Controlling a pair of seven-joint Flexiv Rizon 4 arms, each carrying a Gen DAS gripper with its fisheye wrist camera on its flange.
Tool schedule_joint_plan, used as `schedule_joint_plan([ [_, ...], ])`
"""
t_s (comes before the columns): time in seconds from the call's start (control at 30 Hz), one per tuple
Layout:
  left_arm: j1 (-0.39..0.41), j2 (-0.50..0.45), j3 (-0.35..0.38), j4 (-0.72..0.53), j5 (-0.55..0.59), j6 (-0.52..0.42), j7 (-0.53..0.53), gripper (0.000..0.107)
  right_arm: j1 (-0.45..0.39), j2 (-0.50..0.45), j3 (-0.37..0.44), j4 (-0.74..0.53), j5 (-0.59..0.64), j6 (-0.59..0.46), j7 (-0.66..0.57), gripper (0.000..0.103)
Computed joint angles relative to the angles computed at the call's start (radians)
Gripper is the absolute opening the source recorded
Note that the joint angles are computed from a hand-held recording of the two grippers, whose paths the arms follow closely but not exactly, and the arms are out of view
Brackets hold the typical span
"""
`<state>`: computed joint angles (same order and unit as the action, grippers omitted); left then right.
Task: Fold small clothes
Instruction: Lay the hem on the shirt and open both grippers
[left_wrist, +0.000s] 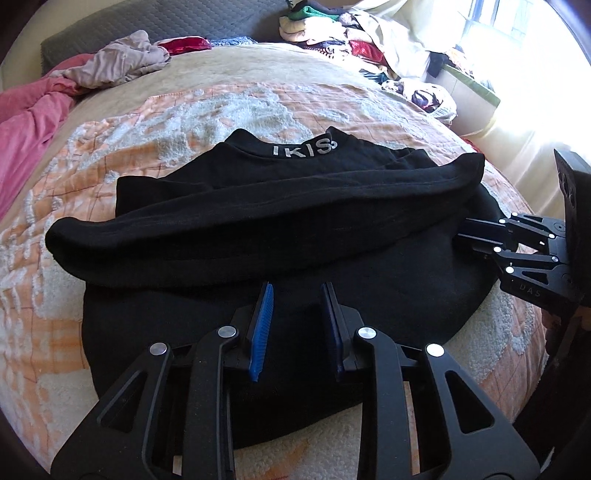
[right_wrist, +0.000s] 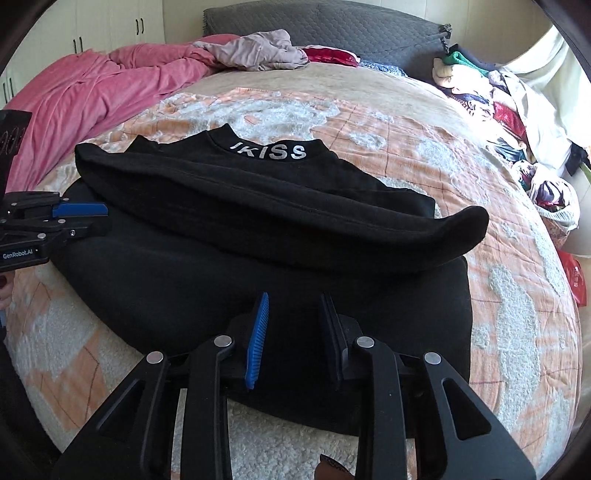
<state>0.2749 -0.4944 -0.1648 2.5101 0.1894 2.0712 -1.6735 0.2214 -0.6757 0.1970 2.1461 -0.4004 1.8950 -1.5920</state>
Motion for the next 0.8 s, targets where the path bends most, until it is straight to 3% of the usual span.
schedule_joint_plan([
  [0.13,-0.039,-0.019,0.040,-0.021,-0.014,0.007,0.043,0.020,0.002,-0.024,-0.002,-0.033,0.000,-0.010,0.006,0.025],
  [0.33,-0.042,-0.054,0.057,-0.069,-0.025,0.021,0.088,0.020,0.045,-0.052,-0.043,-0.087,0.016,0.004,-0.008,0.025],
  [0.47,0.004,-0.077,0.029,-0.108,-0.015,0.031,0.090,0.020,0.072,-0.076,-0.072,-0.137,0.045,0.001,0.002,0.025],
  [0.6,-0.025,-0.088,0.071,-0.120,-0.052,0.072,0.095,0.022,0.073,-0.106,-0.075,-0.213,0.064,-0.042,0.039,0.025],
  [0.77,0.086,-0.077,0.027,-0.103,0.007,0.130,0.010,0.025,0.067,-0.135,-0.076,-0.289,0.075,-0.069,0.077,0.025],
  [0.8,0.091,-0.070,0.032,-0.099,0.011,0.140,0.000,0.030,0.060,-0.140,-0.071,-0.302,0.076,-0.075,0.086,0.025],
])
